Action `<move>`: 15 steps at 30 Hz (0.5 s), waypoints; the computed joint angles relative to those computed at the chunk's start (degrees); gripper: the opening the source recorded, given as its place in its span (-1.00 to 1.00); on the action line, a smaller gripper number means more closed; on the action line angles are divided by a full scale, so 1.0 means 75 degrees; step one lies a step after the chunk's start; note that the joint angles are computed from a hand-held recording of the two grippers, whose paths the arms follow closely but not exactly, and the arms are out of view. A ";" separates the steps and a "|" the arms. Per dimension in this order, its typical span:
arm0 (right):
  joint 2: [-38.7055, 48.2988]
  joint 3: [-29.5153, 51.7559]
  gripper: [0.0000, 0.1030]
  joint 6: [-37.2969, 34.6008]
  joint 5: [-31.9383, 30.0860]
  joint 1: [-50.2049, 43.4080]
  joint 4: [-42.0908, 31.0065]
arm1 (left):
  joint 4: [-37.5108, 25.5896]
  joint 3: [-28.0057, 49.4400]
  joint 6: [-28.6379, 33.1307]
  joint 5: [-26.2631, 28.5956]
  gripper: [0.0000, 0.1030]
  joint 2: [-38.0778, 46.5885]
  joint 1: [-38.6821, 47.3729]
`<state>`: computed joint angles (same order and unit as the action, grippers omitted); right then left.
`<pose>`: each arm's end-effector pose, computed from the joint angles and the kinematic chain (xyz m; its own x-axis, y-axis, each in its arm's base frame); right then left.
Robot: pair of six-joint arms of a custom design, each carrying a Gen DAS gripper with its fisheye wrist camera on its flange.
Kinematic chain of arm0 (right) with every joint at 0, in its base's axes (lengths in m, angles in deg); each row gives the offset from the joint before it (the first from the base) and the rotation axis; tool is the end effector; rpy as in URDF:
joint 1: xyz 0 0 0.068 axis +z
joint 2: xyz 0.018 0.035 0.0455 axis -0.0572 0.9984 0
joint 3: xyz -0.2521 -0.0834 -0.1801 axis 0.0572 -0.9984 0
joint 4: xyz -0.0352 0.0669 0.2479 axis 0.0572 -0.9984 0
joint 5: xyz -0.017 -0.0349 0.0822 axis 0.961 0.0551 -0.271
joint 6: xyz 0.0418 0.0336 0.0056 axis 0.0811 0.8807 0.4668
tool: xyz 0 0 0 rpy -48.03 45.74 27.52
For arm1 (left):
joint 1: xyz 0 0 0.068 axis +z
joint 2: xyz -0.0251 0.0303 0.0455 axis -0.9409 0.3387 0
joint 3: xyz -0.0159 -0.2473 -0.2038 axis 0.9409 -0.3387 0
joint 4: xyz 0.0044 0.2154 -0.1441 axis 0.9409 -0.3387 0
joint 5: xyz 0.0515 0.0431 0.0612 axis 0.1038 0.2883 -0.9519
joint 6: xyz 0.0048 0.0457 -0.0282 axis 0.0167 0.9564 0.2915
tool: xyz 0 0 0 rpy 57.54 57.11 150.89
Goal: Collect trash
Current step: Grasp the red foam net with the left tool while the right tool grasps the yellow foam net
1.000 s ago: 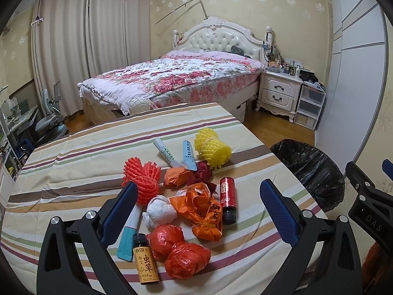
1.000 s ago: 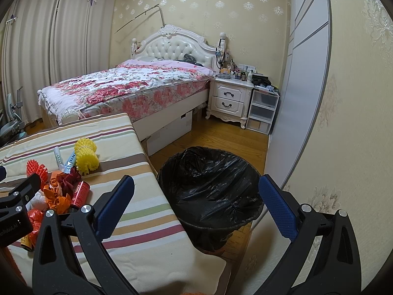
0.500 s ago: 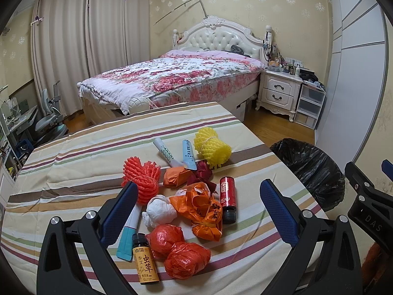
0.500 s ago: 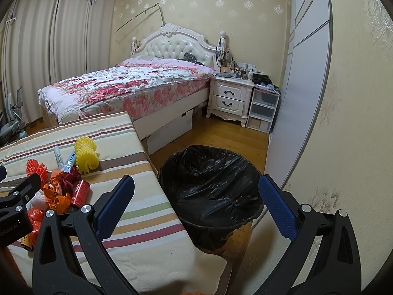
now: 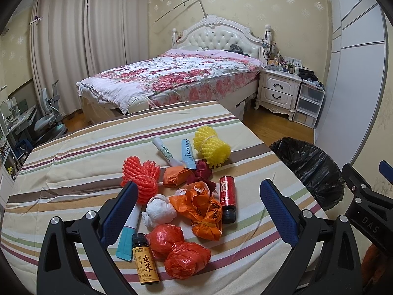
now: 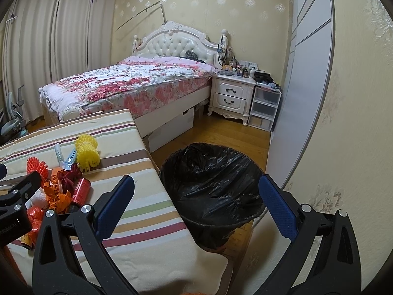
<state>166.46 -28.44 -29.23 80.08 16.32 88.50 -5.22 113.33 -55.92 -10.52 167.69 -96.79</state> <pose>0.2722 0.0846 0.0438 -0.5041 -0.0572 -0.8617 0.0054 0.9976 -0.0694 0.2665 -0.1144 0.0434 -0.5812 -0.0716 -0.8106 -0.1494 0.9886 0.0199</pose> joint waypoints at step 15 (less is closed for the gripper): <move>-0.0118 0.0726 0.55 0.0166 -0.0348 0.0416 -0.1369 | 0.1324 -0.0696 0.0407 0.0700 0.77 0.0671 0.1409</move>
<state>165.58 -22.99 -27.99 77.47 19.43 78.23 4.71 108.11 -52.87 -5.28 172.72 -86.22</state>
